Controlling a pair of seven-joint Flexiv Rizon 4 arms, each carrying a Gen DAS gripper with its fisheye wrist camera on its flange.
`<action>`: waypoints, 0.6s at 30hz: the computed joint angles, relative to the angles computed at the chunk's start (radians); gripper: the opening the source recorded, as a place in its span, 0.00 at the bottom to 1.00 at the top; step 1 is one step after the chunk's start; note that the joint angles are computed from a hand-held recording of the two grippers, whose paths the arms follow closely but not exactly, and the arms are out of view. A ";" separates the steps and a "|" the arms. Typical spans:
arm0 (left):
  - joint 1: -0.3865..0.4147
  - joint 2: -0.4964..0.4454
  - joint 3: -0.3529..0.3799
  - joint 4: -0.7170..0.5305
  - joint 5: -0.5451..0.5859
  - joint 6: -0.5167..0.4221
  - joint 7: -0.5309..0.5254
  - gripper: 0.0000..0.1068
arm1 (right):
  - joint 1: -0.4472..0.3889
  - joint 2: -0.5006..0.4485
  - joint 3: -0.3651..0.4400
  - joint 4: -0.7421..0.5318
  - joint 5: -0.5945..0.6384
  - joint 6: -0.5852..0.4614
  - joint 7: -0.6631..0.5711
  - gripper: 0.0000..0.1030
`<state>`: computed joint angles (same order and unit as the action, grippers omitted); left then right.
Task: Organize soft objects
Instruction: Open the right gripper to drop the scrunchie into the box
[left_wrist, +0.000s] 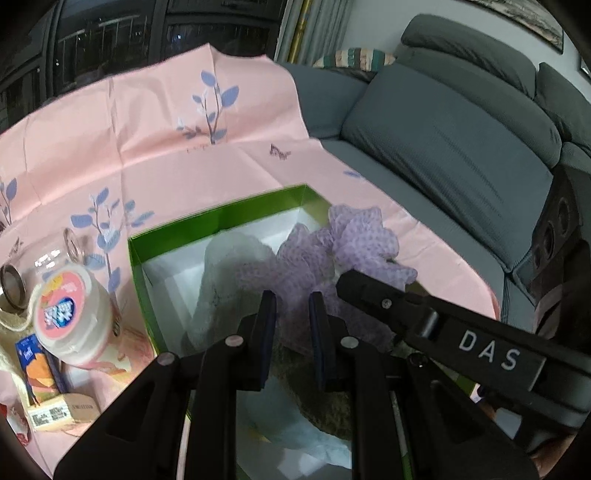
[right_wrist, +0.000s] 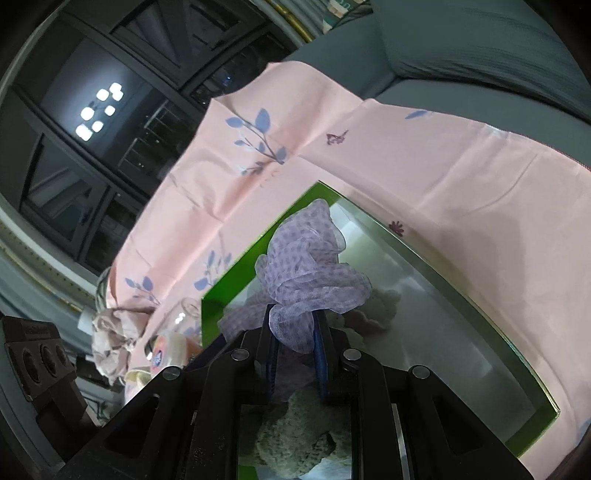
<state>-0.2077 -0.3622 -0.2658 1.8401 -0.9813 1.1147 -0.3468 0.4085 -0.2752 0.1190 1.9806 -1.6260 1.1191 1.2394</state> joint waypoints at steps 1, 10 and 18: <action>-0.001 0.000 0.003 0.001 0.007 -0.003 -0.003 0.14 | -0.001 -0.001 0.001 0.001 0.012 0.001 -0.008 0.19; -0.007 0.003 0.007 0.019 0.045 0.035 -0.017 0.26 | 0.011 -0.001 -0.002 0.024 0.114 0.024 -0.069 0.19; 0.021 0.031 -0.017 0.046 -0.063 0.034 0.060 0.51 | 0.056 0.025 0.011 0.039 0.228 -0.090 -0.175 0.68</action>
